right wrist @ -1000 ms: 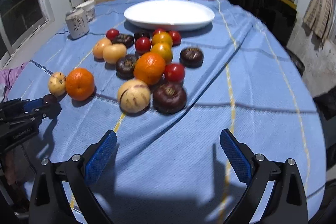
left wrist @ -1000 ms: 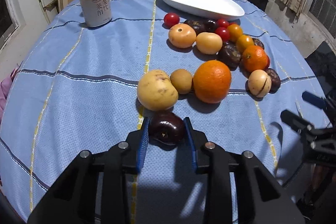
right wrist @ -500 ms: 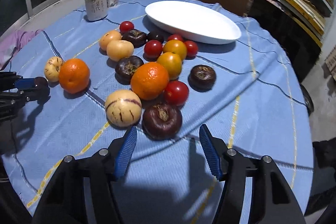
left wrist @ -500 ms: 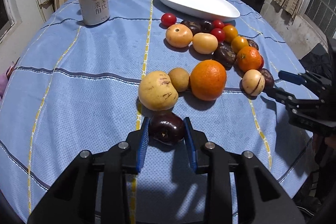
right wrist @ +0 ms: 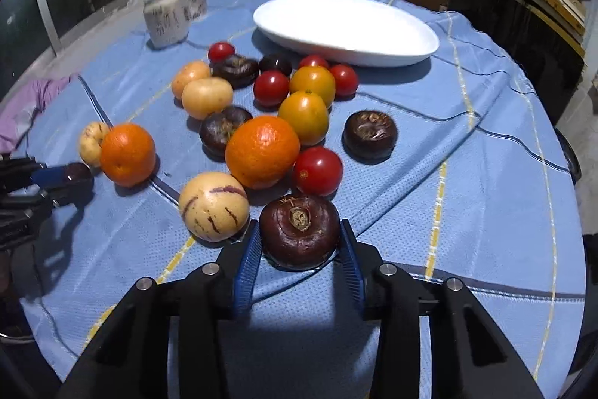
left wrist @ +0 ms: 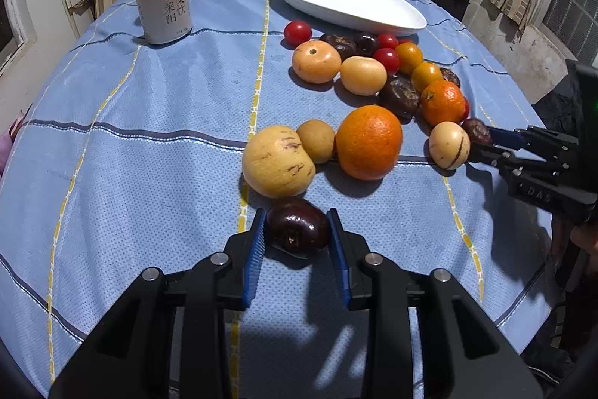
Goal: Organize fruits
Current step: 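Carry both held fruits over the white plate and open both tools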
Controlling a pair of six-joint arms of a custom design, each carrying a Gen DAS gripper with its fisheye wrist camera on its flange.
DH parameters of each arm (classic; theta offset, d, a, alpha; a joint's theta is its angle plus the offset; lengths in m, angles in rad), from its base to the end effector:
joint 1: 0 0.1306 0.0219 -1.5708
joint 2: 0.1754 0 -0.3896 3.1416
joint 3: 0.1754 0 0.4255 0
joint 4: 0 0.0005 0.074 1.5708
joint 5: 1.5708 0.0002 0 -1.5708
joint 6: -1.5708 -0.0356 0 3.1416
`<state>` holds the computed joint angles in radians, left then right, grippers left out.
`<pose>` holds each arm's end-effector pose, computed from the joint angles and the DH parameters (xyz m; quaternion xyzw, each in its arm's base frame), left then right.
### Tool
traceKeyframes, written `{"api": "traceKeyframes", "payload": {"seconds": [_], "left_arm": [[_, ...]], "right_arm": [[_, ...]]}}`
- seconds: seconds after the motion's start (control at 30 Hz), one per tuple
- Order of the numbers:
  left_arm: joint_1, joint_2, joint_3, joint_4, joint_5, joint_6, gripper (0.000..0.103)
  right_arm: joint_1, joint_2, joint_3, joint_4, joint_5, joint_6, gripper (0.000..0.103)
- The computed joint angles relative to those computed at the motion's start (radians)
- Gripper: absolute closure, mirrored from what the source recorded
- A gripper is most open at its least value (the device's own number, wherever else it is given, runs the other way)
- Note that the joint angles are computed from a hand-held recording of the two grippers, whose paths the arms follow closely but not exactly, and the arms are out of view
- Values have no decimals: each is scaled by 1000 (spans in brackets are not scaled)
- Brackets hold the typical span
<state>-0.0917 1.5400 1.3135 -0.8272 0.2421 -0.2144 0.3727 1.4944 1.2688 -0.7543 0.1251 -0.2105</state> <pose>0.5430 -0.0590 0.3261 0.1768 0.9438 -0.1010 0.2605 0.5009 0.1905 0.3322 -0.0592 0.9531 0.0263 0.2955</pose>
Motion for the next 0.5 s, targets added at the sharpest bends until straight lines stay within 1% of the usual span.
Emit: {"api": "traceKeyframes", "payload": {"seconds": [0.07,0.17,0.23,0.3,0.37,0.43,0.5], "left_arm": [[1,-10,1,-3,6,-11,72],[7,-32,12,-18,50,-37,72],[8,-40,26,-19,75,-52,72],[1,-27,64,-21,78,-65,72],[-9,14,136,-45,89,-67,72],[-25,73,231,-64,102,-62,72],[-50,132,321,-73,86,-53,72]], "right_arm": [[-3,-27,-15,8,-6,-22,61],[-8,-70,-30,22,-9,-33,61],[-17,-94,-36,42,-28,-39,61],[-32,-104,-28,56,-54,-46,61],[-52,-94,1,66,-78,-44,61],[-67,-70,43,71,-73,-35,61],[-94,-21,114,79,-76,-33,61]]}}
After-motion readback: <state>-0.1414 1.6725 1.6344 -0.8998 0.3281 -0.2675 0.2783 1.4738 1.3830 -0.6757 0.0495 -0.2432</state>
